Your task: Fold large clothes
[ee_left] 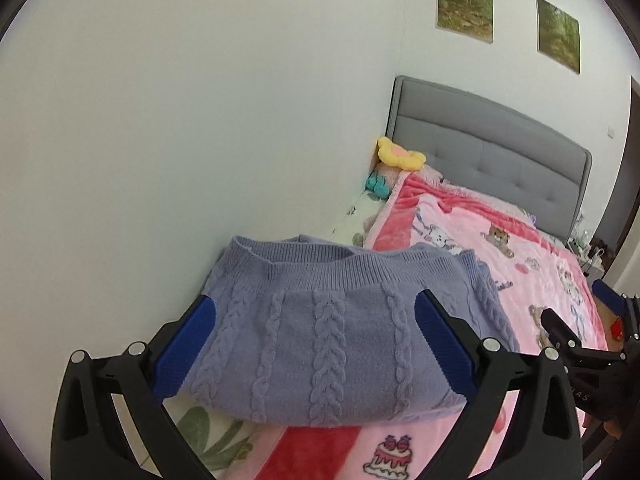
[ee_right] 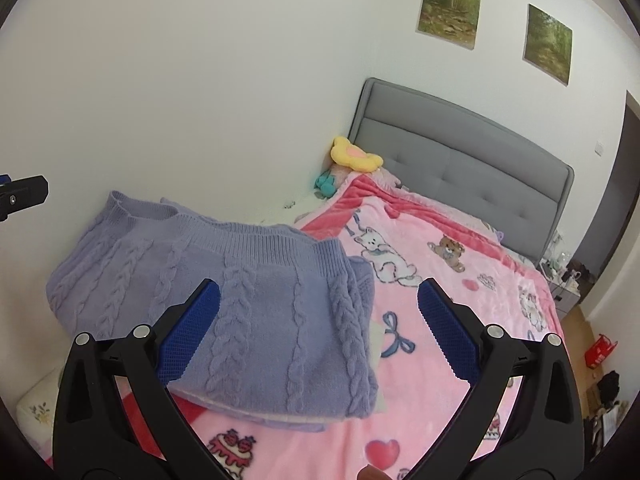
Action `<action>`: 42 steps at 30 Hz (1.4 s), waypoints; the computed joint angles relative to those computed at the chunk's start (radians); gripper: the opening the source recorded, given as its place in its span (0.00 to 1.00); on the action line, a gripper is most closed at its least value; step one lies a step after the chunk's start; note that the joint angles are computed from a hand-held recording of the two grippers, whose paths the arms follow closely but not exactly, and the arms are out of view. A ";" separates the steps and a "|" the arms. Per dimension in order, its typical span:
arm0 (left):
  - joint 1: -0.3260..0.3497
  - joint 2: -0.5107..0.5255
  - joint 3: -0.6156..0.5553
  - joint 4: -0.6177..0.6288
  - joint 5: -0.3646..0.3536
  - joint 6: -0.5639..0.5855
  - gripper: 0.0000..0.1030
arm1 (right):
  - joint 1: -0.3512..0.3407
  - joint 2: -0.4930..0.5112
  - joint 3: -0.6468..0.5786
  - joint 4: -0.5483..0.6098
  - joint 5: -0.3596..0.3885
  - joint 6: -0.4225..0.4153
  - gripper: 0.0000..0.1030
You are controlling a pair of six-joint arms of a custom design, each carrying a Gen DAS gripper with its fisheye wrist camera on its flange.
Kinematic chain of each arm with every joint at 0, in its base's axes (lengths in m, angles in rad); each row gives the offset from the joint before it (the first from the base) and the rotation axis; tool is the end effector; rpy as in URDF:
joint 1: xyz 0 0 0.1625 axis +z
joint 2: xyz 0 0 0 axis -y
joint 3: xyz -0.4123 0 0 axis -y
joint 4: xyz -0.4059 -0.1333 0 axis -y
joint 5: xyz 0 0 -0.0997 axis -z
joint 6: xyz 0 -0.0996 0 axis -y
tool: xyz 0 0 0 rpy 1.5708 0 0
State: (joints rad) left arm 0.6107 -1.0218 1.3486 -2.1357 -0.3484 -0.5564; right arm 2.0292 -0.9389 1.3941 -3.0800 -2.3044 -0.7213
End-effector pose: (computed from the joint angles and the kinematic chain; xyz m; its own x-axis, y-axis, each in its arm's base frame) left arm -0.4470 -0.5899 0.3744 -0.7409 -0.1648 -0.6511 0.4767 0.5538 -0.6827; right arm 0.3791 -0.6177 0.3669 -0.5492 -0.1474 0.8226 -0.7742 0.4604 -0.4344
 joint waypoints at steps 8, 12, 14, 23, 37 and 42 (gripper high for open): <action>-0.015 0.006 0.011 0.023 -0.014 0.017 0.95 | 0.003 -0.026 0.041 -0.005 -0.027 0.018 0.92; -0.019 0.008 0.011 0.053 -0.022 -0.017 0.95 | 0.003 -0.038 0.054 0.002 -0.030 0.039 0.92; -0.018 0.009 0.010 0.064 -0.024 -0.027 0.95 | 0.004 -0.040 0.055 0.005 -0.036 0.039 0.92; -0.027 0.010 0.015 0.043 -0.038 -0.001 0.95 | 0.009 -0.046 0.060 0.000 -0.036 0.046 0.92; -0.039 0.004 0.029 0.009 -0.042 0.032 0.95 | 0.017 -0.053 0.065 -0.002 -0.046 0.070 0.92; -0.039 0.006 0.024 0.015 -0.033 0.032 0.95 | 0.020 -0.054 0.067 -0.005 -0.046 0.065 0.92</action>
State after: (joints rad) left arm 0.5716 -1.0159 1.3727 -2.1204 -0.3816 -0.5241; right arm 2.0488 -0.9934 1.4607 -3.0853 -2.3505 -0.6561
